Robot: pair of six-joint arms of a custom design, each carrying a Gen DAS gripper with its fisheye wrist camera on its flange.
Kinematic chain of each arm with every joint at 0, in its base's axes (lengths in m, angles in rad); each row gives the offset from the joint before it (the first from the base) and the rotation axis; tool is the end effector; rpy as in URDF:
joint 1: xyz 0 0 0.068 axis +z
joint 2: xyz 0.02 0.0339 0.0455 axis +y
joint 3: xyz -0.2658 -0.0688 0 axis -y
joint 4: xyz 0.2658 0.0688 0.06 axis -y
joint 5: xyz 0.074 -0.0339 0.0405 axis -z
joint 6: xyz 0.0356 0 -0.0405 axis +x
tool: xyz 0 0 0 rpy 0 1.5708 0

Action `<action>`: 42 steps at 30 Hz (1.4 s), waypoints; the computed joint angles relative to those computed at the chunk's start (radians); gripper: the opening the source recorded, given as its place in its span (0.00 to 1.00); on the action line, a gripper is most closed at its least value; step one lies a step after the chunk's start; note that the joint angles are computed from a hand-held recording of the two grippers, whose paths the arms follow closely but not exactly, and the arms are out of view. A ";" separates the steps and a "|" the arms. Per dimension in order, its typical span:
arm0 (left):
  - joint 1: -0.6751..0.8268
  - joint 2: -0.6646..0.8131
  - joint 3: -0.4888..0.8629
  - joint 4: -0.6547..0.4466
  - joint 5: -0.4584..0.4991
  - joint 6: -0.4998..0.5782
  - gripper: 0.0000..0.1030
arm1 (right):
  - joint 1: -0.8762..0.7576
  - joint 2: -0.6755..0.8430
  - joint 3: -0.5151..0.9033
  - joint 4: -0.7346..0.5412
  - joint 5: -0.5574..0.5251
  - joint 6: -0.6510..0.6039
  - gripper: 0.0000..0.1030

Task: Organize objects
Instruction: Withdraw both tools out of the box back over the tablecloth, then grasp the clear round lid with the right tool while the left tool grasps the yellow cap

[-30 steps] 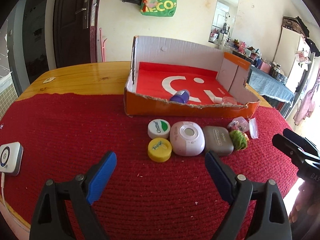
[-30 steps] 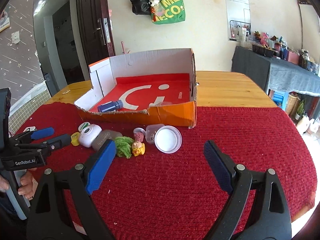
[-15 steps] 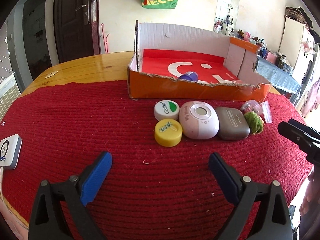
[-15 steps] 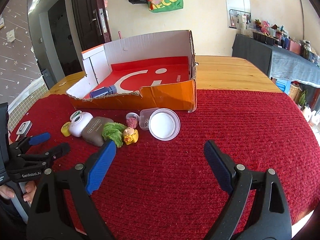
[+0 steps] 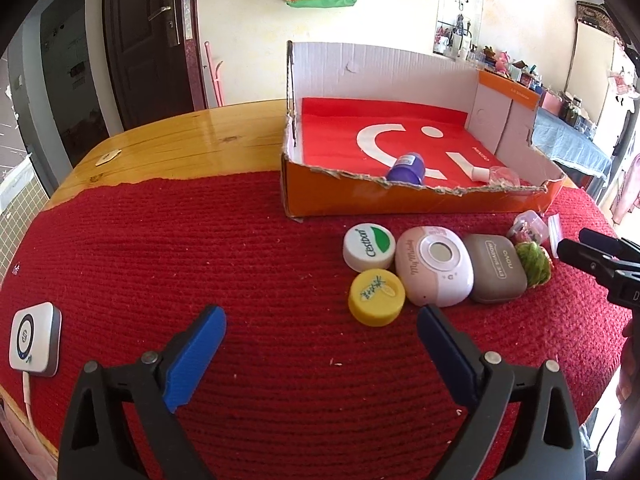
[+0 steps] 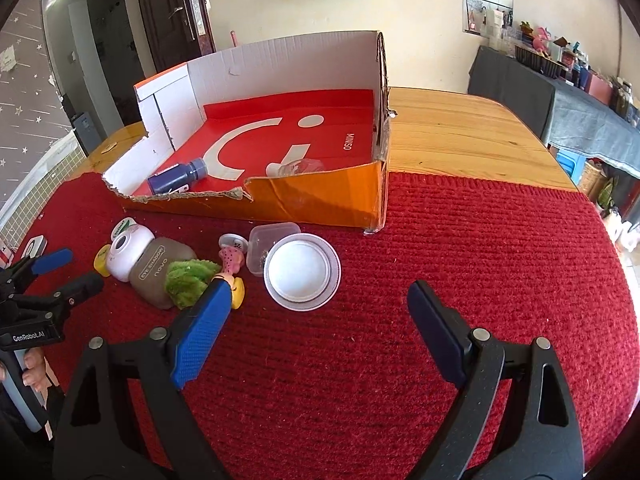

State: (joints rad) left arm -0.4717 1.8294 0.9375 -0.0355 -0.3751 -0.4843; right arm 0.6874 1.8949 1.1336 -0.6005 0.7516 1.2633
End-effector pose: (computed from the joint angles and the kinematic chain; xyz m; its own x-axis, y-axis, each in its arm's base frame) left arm 0.3318 -0.1546 0.1156 -0.7364 -0.1107 -0.6674 -0.1309 0.9912 -0.0199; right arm 0.2931 0.2091 0.1277 -0.5663 0.4360 -0.6994 0.6134 0.7897 -0.0044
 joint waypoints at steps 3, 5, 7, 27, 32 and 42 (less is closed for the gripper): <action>0.019 0.006 0.010 -0.006 0.017 0.023 0.95 | -0.019 -0.006 -0.006 0.022 -0.021 -0.032 0.87; 0.027 0.008 0.015 -0.007 0.031 0.046 0.93 | -0.031 -0.007 -0.011 0.040 -0.033 -0.046 0.87; 0.029 0.012 0.021 -0.011 0.032 0.064 0.92 | -0.039 -0.010 -0.018 0.060 -0.044 -0.060 0.87; 0.043 0.029 0.025 0.025 0.078 0.136 0.73 | -0.063 -0.084 -0.119 0.184 -0.116 -0.120 0.61; 0.049 0.017 -0.003 0.091 0.153 0.158 0.35 | -0.062 -0.062 -0.098 0.171 -0.104 -0.117 0.59; 0.028 -0.078 -0.047 0.121 0.129 0.202 0.30 | -0.017 -0.050 -0.048 0.117 -0.048 -0.130 0.38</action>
State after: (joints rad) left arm -0.4436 1.7511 0.8901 0.0858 -0.2459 -0.2828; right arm 0.6709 1.8448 1.0853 -0.4833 0.7037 1.1338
